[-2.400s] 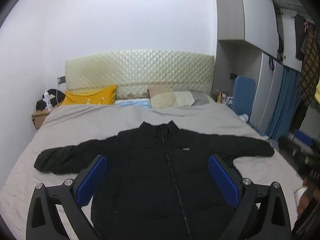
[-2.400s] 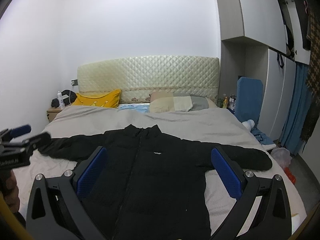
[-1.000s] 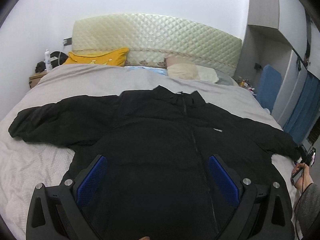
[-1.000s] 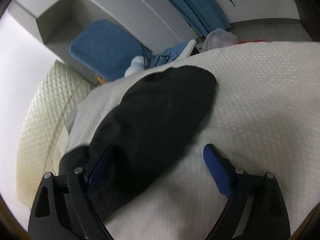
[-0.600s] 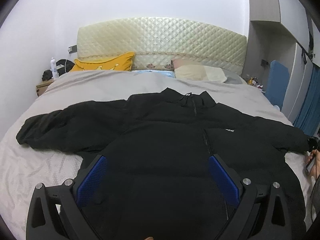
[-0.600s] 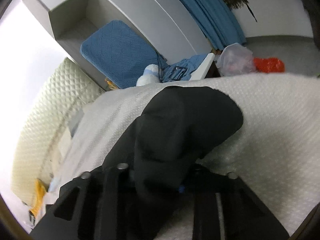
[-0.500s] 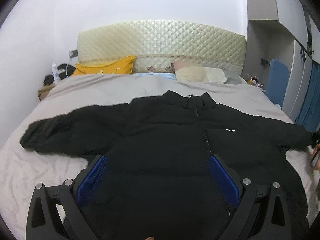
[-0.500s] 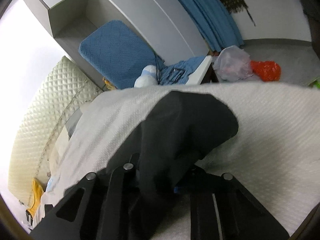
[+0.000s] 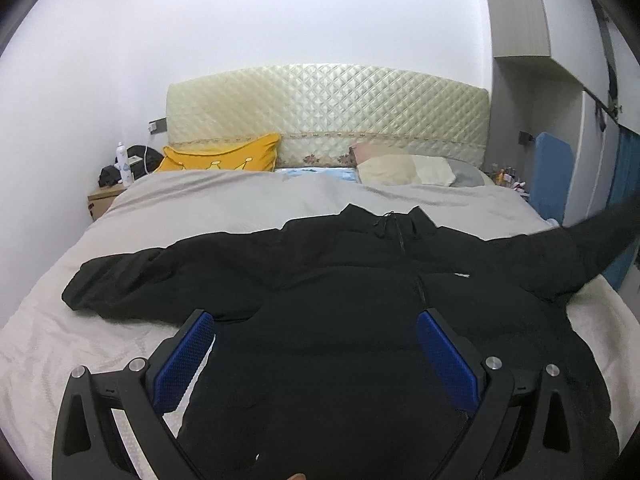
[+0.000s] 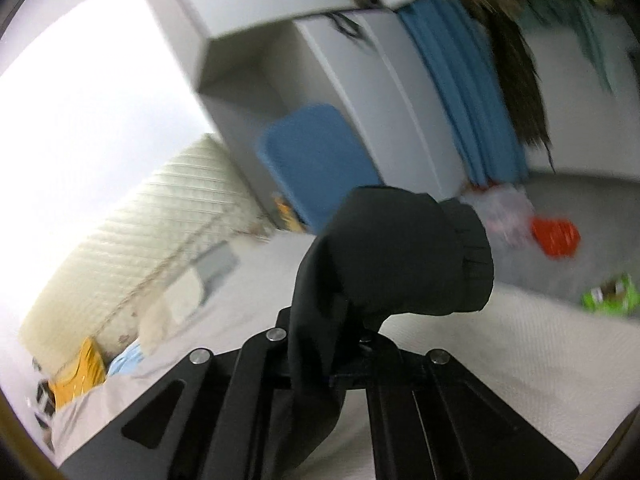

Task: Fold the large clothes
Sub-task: 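Lift the sleeve and fold it across the jacket body toward the left tool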

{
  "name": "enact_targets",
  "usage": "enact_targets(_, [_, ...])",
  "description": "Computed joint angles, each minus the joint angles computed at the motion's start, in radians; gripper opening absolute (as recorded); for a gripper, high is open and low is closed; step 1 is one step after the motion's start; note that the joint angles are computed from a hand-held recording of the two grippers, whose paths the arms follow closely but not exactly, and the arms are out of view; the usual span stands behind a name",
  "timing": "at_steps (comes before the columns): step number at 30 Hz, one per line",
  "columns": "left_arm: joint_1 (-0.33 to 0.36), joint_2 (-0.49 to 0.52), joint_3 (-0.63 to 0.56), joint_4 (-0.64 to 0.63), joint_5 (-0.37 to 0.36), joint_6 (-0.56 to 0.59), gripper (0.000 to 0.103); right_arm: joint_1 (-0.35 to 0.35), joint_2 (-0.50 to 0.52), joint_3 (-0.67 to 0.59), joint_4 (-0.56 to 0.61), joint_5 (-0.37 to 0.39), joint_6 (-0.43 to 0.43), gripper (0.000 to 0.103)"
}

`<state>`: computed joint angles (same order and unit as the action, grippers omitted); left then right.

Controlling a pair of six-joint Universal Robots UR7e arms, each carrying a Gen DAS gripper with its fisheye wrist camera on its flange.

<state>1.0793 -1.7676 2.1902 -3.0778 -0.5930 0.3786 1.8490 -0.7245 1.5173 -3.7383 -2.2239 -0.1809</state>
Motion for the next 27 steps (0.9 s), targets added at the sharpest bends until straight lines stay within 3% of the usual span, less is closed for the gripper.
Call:
enact_targets(4, [-0.033,-0.098,0.027,0.117,-0.015,-0.046,0.102,0.122,0.070,-0.107,0.021,-0.046,-0.129,0.005])
enact_targets(12, [-0.072,-0.218,0.048,0.111,-0.003,-0.037,0.102,0.284,0.243,-0.305,0.103,-0.037,-0.223,0.005])
enact_targets(15, [-0.060,-0.233,0.042,0.118,0.005,-0.045,0.102,0.327,0.321,-0.398,0.164,-0.020,-0.222,0.005])
enact_targets(17, [-0.069,-0.213,0.042,0.068,0.088,-0.019,0.102,0.342,0.361,-0.439,0.198,0.000,-0.215,0.005])
enact_targets(19, [-0.073,-0.198,0.051,0.004,0.118,0.038,0.102,0.356,0.425,-0.509,0.260,0.023,-0.202,0.005])
enact_targets(23, [-0.051,-0.216,0.046,0.056,0.092,0.006,0.102,0.362,0.521,-0.596,0.365,0.078,-0.151,0.005])
enact_targets(27, [-0.037,-0.218,0.045,0.016,0.074,0.023,0.102,0.370,0.645,-0.704,0.470,0.132,-0.122,0.005])
